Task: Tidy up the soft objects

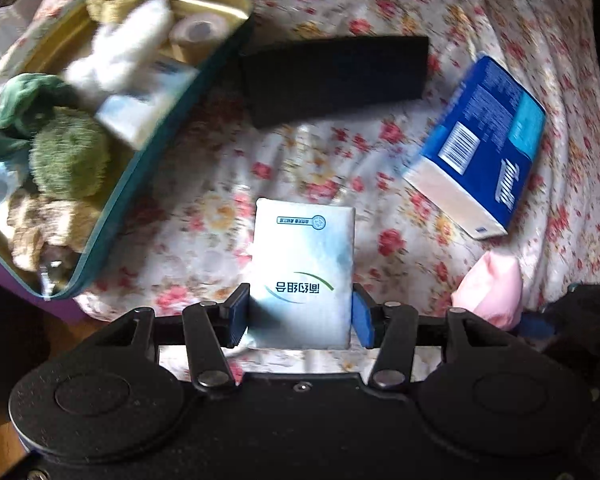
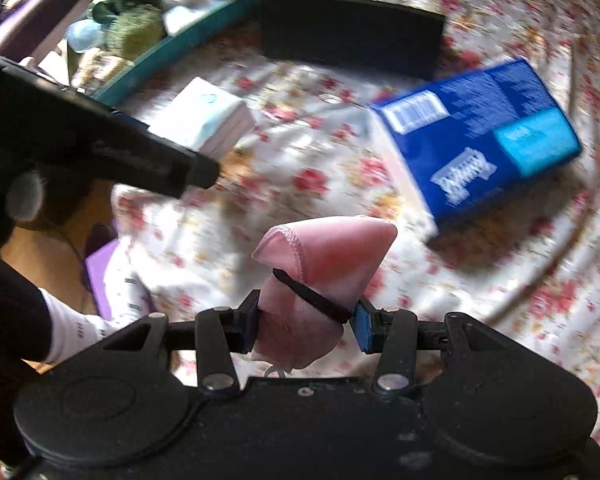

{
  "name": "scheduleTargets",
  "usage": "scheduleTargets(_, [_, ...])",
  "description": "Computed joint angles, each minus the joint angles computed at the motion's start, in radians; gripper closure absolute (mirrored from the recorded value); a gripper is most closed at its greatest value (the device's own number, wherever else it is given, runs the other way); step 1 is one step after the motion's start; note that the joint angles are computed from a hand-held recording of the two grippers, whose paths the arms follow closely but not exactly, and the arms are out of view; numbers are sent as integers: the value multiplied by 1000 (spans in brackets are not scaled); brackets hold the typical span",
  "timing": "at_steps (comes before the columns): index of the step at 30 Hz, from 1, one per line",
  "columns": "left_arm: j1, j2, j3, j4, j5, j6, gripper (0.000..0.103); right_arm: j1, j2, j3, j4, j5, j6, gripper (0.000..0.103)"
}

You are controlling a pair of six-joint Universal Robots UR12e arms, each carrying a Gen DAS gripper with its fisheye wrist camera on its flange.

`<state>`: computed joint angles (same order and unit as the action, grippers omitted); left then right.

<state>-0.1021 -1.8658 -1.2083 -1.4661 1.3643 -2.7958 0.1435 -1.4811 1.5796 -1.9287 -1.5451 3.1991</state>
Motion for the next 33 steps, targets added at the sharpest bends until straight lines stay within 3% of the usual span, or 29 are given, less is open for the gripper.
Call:
scheduleTargets(6, [24, 6, -6, 70, -8, -46, 53, 18, 34, -37, -37, 60, -2, 58])
scheduleTargets(16, [63, -5, 16, 209, 8, -189, 53, 35, 80, -110, -101, 81, -15, 58])
scheduleTargets(26, [89, -22, 41, 377, 90, -361, 55, 44, 158, -240, -223, 37, -13, 58])
scheduleTargets(29, [97, -30, 51, 418, 81, -376, 55, 46, 189, -284, -246, 10, -9, 58])
scheduleTargets(33, [89, -52, 68, 464, 142, -371, 57, 48, 218, -316, -259, -8, 20, 58])
